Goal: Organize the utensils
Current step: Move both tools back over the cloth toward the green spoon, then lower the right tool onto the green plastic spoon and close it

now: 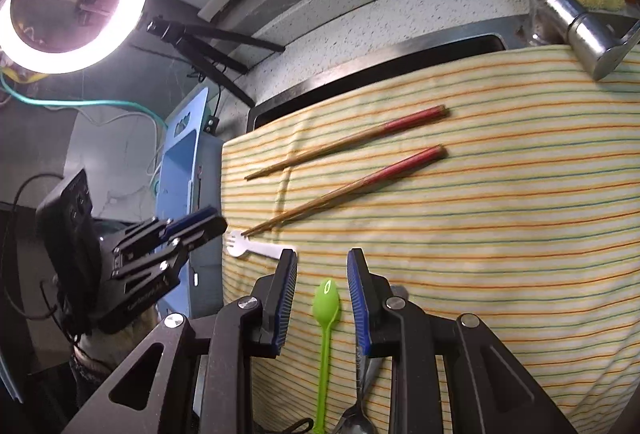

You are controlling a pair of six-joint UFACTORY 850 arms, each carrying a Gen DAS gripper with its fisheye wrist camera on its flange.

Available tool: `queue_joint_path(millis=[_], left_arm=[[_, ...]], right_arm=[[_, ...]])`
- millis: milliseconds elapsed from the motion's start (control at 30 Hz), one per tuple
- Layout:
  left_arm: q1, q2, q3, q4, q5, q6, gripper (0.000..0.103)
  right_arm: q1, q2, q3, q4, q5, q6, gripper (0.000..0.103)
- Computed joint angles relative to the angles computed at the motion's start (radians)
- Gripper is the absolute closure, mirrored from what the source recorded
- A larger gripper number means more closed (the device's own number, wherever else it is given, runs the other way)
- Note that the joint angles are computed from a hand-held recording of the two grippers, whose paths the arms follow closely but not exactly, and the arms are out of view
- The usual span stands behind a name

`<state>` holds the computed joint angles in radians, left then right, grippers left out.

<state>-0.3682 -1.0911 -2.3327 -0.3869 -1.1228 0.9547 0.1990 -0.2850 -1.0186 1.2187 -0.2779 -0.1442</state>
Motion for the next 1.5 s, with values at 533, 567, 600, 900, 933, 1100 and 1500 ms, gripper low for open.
queue_joint_path(millis=[533,567,600,900,933,1100,1500], left_arm=[[-0.004,-0.126,-0.173,0.108,-0.09,-0.145,0.088],[-0.005,-0.137,-0.192,0.115,-0.1,-0.149,0.088],[-0.006,-0.129,-0.176,0.123,-0.085,-0.15,0.088],[-0.004,-0.061,-0.06,0.119,-0.009,-0.113,0.088],[0.001,-0.059,-0.06,0.098,-0.019,-0.1,0.088],[-0.005,0.064,0.135,0.071,0.042,0.003,0.088],[0.081,0.264,0.421,-0.07,0.115,0.086,0.088]], right_arm=[[0.063,-0.077,-0.054,0.054,-0.072,-0.076,0.079],[0.064,-0.078,-0.055,0.047,-0.072,-0.072,0.079],[0.064,-0.079,-0.057,0.041,-0.071,-0.067,0.079],[0.064,-0.076,-0.052,-0.019,-0.08,-0.024,0.079],[0.063,-0.075,-0.049,-0.015,-0.081,-0.025,0.079],[0.065,-0.079,-0.053,-0.057,-0.117,-0.027,0.079],[0.09,-0.135,-0.113,-0.247,-0.284,0.003,0.079]])
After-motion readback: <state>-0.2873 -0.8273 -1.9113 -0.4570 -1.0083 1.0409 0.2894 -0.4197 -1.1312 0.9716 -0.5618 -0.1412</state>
